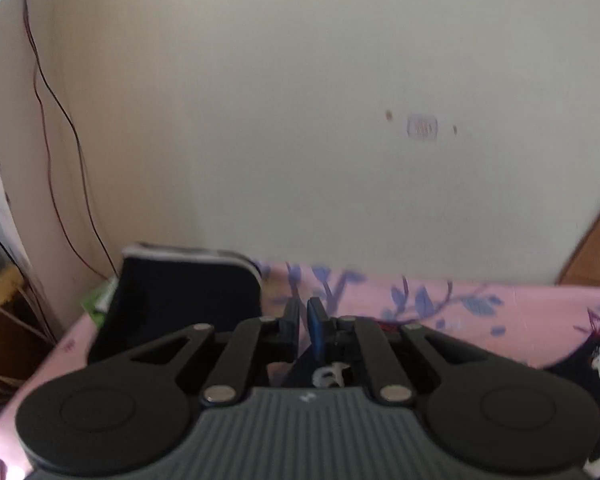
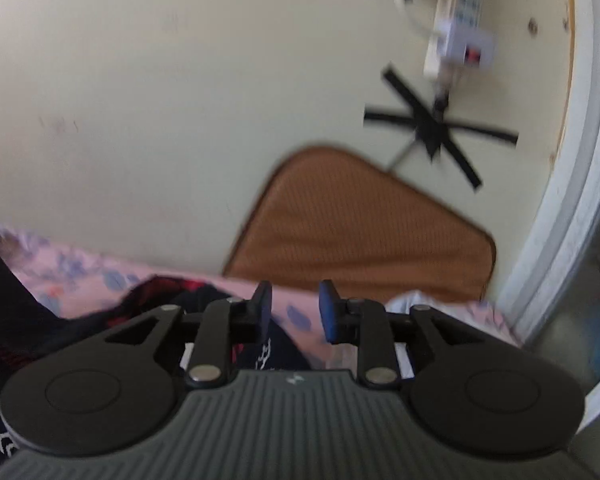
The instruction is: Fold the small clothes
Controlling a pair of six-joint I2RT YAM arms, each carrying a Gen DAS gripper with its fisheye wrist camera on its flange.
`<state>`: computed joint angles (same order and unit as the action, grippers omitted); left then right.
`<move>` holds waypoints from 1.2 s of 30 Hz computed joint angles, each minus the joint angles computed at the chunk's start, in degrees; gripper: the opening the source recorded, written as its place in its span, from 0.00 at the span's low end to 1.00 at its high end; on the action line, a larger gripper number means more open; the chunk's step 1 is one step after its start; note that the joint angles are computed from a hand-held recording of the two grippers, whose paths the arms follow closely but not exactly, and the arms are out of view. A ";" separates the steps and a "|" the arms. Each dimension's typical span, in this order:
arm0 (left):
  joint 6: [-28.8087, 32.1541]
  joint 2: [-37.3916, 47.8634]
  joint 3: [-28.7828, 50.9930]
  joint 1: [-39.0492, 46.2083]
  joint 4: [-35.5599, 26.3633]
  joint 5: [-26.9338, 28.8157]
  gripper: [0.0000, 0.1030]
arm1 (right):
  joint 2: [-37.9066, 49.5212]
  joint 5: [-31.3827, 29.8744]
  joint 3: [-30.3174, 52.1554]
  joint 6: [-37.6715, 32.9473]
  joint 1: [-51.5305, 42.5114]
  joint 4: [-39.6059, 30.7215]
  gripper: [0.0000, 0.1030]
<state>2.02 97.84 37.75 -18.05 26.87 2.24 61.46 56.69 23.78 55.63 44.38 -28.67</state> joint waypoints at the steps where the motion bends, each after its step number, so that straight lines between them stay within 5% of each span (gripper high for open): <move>1: 0.05 1.89 -0.95 0.68 1.89 2.50 0.06 | -2.20 -2.69 -3.40 -2.61 0.22 6.20 0.29; 4: -0.88 2.47 -3.15 2.16 4.49 6.93 0.06 | -3.46 -6.75 -7.47 -7.90 5.14 16.12 0.29; 6: -1.79 0.09 -2.62 2.64 1.75 12.39 0.07 | -2.72 -15.06 -8.54 -12.84 4.20 23.40 0.28; 9: 1.37 0.67 0.90 -1.22 -3.93 16.75 0.07 | 6.62 -27.81 -7.98 -17.58 -2.81 35.20 0.28; 14: 5.97 14.20 11.50 -11.01 -10.42 15.11 0.09 | 29.03 -44.40 -1.39 -22.20 -13.97 48.23 0.27; 16: 2.61 21.62 19.16 -13.88 -11.69 12.50 0.09 | 36.00 -39.50 2.33 -26.07 -17.66 55.68 0.25; 18: -3.67 26.41 24.21 -15.71 -9.92 5.51 0.09 | 40.73 -23.87 5.88 -28.06 -17.97 61.29 0.38; 19: -6.87 27.01 25.23 -15.27 -9.55 4.42 0.09 | 41.48 -21.09 6.61 -27.02 -19.08 62.59 0.39; 21: -10.01 25.74 23.82 -12.66 -7.66 8.19 0.09 | 37.00 -26.73 3.61 -24.76 -21.66 64.46 0.39; 28: 0.09 15.07 5.76 -4.47 7.20 6.14 0.20 | 13.82 -20.45 -13.71 -20.11 -12.43 57.49 0.40; 33: 5.03 9.24 0.63 5.44 6.38 7.31 0.40 | 3.14 -16.13 -20.72 -10.31 -4.16 50.09 0.42; 36: 7.66 7.84 1.27 10.21 -0.25 11.57 0.49 | 12.41 -10.63 -21.53 -2.26 4.70 55.05 0.45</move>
